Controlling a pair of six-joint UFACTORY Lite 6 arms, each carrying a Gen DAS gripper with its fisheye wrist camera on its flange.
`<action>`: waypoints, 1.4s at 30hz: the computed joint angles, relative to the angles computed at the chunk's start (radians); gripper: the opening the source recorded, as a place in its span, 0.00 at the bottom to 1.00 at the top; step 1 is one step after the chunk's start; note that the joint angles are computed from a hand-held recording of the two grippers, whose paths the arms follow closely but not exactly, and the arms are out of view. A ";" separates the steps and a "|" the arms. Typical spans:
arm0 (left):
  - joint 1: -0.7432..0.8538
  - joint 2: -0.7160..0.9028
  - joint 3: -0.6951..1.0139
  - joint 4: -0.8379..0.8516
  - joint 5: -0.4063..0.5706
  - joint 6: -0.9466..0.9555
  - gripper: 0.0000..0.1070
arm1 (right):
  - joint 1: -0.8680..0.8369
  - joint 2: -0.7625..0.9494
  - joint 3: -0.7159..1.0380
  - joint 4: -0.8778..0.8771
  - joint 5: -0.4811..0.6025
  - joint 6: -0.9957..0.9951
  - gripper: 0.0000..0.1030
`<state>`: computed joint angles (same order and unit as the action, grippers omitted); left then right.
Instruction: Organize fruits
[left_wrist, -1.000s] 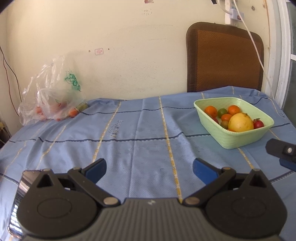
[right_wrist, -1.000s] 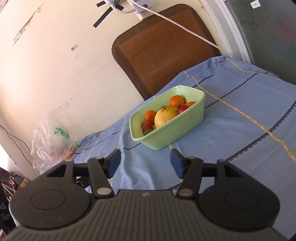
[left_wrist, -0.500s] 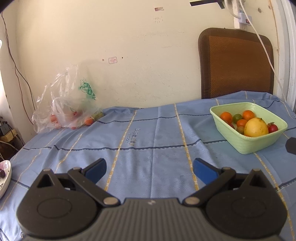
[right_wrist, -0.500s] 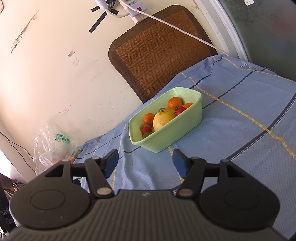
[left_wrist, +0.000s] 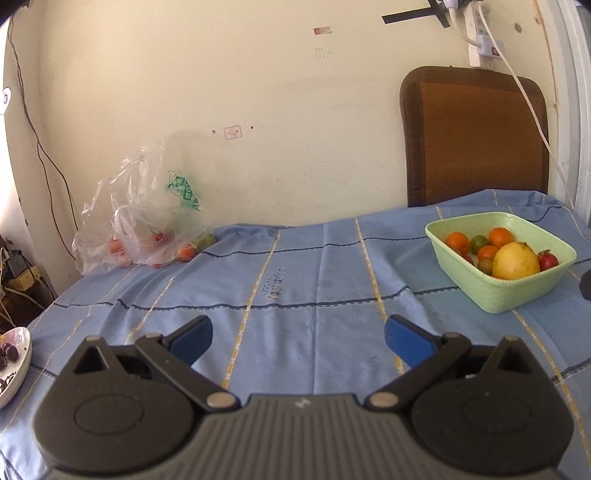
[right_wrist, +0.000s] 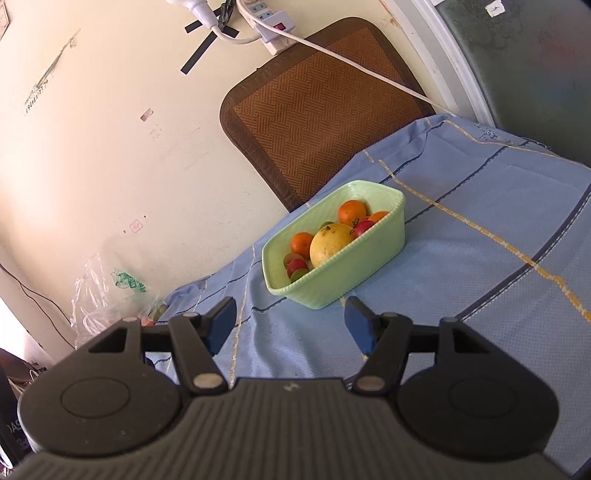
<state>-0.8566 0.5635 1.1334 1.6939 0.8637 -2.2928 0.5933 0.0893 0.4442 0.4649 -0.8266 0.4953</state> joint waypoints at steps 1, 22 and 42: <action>-0.002 -0.002 -0.002 0.005 -0.015 -0.001 0.96 | 0.000 -0.001 -0.001 0.003 -0.001 0.001 0.65; 0.016 0.015 -0.022 0.021 -0.107 -0.023 0.96 | -0.010 0.096 0.056 -0.054 0.008 0.042 0.66; 0.015 0.042 0.008 -0.046 -0.118 0.044 0.96 | -0.034 0.109 0.047 -0.114 -0.015 0.085 0.71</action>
<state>-0.8411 0.6054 1.1414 1.6482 0.7461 -2.2487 0.5595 0.1986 0.4910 0.3505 -0.8412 0.5799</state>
